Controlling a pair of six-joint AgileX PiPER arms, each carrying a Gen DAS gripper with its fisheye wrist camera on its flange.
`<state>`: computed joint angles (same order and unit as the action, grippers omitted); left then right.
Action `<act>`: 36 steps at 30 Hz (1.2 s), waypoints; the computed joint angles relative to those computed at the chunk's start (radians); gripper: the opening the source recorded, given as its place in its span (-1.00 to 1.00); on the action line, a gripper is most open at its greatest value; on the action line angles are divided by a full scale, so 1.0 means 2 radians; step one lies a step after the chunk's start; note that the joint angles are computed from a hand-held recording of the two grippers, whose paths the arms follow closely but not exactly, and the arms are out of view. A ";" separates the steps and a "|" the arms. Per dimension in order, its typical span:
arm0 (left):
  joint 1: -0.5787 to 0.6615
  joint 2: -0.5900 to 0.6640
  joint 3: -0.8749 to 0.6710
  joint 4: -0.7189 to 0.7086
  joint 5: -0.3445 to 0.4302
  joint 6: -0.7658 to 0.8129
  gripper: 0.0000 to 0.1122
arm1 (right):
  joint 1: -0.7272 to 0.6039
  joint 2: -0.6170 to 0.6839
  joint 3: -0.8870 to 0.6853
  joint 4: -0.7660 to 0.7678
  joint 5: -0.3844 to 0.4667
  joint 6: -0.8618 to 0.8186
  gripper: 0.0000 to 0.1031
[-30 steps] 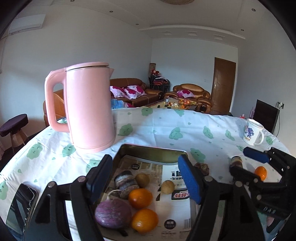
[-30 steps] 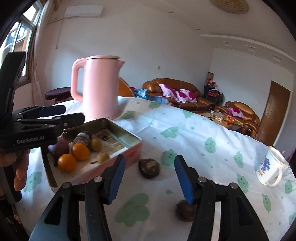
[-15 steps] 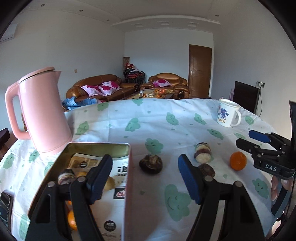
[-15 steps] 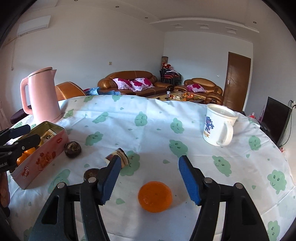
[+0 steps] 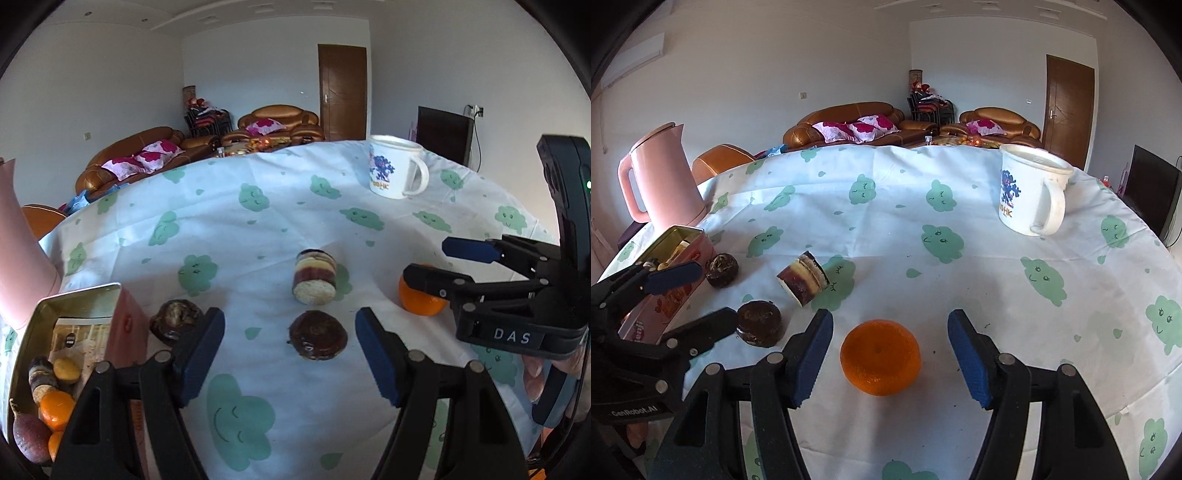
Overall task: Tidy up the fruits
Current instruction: 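Close the right tool on another orange while the left tool grasps a dark brown snack, then lift the dark brown snack with the left tool while the right tool lifts the orange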
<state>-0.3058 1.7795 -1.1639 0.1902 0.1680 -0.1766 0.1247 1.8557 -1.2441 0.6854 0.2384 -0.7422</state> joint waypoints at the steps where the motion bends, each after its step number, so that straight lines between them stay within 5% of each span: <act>1: -0.001 0.007 -0.008 -0.028 0.008 0.027 0.34 | -0.001 0.002 -0.003 -0.001 0.006 0.000 0.28; 6: 0.004 0.032 -0.042 -0.126 0.048 0.126 0.18 | -0.003 0.025 -0.035 -0.064 0.047 0.063 0.20; 8: 0.007 0.045 -0.061 -0.155 0.072 0.155 -0.03 | -0.002 0.033 -0.048 -0.083 0.062 0.079 0.01; 12: 0.011 0.061 -0.082 -0.193 0.100 0.193 -0.25 | 0.003 0.035 -0.050 -0.105 0.064 0.094 -0.03; 29: 0.021 0.026 -0.031 -0.313 0.040 0.308 -0.25 | -0.004 0.010 -0.014 0.041 0.036 -0.059 -0.05; 36: 0.025 0.006 0.000 -0.437 0.005 0.434 -0.25 | -0.007 -0.008 0.013 0.156 0.021 -0.180 -0.05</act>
<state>-0.2550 1.7921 -1.1639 -0.6839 0.1776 0.6923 0.1116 1.8392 -1.2182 0.9978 0.2808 -1.1017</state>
